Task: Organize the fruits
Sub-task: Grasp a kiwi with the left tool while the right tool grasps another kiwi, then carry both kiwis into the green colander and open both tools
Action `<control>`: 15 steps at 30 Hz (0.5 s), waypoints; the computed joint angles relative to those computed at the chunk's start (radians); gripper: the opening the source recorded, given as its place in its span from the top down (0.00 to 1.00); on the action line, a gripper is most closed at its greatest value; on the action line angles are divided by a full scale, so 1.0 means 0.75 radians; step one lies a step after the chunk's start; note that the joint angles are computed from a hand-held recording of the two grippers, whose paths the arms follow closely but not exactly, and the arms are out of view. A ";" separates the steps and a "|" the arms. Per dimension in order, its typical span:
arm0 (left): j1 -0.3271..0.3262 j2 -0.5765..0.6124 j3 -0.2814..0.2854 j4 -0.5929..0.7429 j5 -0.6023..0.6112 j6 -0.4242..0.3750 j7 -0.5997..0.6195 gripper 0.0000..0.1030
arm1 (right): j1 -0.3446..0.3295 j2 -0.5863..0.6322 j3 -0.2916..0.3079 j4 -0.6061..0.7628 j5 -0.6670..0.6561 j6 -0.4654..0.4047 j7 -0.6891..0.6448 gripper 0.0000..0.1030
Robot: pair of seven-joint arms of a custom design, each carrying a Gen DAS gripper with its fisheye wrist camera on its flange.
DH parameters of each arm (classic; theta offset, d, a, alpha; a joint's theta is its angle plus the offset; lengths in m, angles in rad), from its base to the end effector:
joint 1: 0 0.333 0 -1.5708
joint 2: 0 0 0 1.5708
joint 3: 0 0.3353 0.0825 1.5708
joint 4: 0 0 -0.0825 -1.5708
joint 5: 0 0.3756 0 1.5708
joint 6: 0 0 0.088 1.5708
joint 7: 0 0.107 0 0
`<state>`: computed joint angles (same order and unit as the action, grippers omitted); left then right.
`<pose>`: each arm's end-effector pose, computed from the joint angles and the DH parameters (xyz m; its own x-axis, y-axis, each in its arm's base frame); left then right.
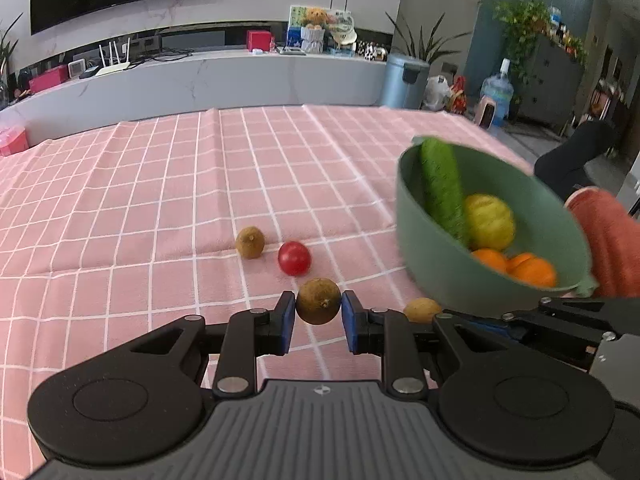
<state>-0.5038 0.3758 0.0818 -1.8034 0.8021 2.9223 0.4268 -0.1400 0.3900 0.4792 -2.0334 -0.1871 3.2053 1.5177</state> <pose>0.6001 -0.3263 0.4321 -0.0718 -0.9899 0.1220 -0.6859 -0.0398 -0.7266 0.6152 0.2026 0.3965 0.4610 -0.8874 -0.0068 -0.5958 -0.3038 -0.7434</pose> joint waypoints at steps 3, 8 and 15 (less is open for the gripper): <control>-0.008 -0.028 -0.007 -0.002 0.003 -0.011 -0.011 0.73 | -0.094 -0.034 0.088 -0.050 -0.016 0.048 -0.022 0.82; 0.003 -0.055 -0.043 0.018 0.002 -0.034 -0.020 0.73 | -0.268 -0.075 0.235 -0.098 -0.106 0.098 0.015 0.82; 0.014 -0.042 -0.072 0.073 -0.019 0.002 -0.034 0.73 | -0.430 -0.115 0.329 -0.104 -0.241 0.114 0.100 0.81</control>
